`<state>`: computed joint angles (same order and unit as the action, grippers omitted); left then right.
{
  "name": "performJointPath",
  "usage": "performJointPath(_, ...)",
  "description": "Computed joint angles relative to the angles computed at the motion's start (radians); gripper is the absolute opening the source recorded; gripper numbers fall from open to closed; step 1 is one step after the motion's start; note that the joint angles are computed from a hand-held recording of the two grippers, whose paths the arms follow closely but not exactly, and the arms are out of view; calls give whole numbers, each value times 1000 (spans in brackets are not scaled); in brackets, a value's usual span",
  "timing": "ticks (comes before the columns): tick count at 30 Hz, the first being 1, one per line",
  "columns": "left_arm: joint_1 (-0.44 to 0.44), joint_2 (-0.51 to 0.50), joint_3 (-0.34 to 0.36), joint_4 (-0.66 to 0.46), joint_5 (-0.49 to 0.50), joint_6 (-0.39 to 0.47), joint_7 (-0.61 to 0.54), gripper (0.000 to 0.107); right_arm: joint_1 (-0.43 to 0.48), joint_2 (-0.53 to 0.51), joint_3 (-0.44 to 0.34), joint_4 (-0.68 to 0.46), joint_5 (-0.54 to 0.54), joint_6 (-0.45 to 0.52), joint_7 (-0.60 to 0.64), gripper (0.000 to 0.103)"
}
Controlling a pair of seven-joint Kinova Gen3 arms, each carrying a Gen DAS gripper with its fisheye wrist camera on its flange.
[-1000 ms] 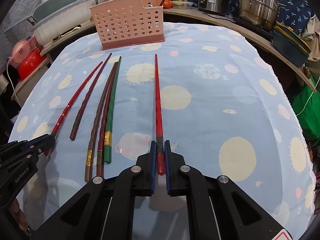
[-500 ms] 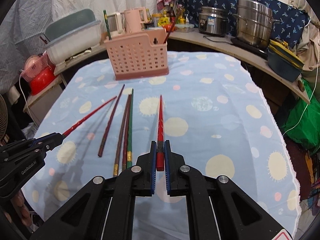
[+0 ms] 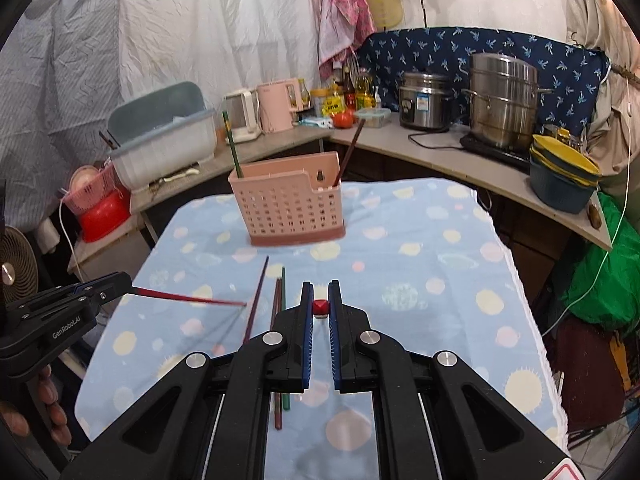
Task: Organize utensils
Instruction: 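Lift both red chopsticks, insert them upright into the pink caddy and open both tools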
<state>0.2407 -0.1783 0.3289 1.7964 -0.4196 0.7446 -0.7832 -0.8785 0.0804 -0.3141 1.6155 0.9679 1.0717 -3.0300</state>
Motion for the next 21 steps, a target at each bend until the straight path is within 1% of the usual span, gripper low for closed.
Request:
performJointPath(3, -6, 11, -7, -51, -11, 8, -11, 7, 14, -5, 9, -30, 0, -13, 26, 7)
performJointPath(7, -4, 33, -35, -116, 10, 12, -55, 7, 32, -7, 16, -65, 5, -26, 63, 7)
performJointPath(11, -1, 63, -52, -180, 9, 15, -83, 7, 41, 2, 25, -106, 20, -31, 101, 7)
performJointPath(14, 6, 98, -73, -244, 24, 18, -126, 7, 67, 5, 43, -137, -5, -78, 142, 7)
performJointPath(19, 29, 156, -103, -349, 15, 24, -167, 7, 86, 42, 75, -221, -14, -104, 214, 7)
performJointPath(21, 39, 190, -117, -407, 10, 32, -186, 7, 92, 63, 93, -265, -30, -117, 253, 7)
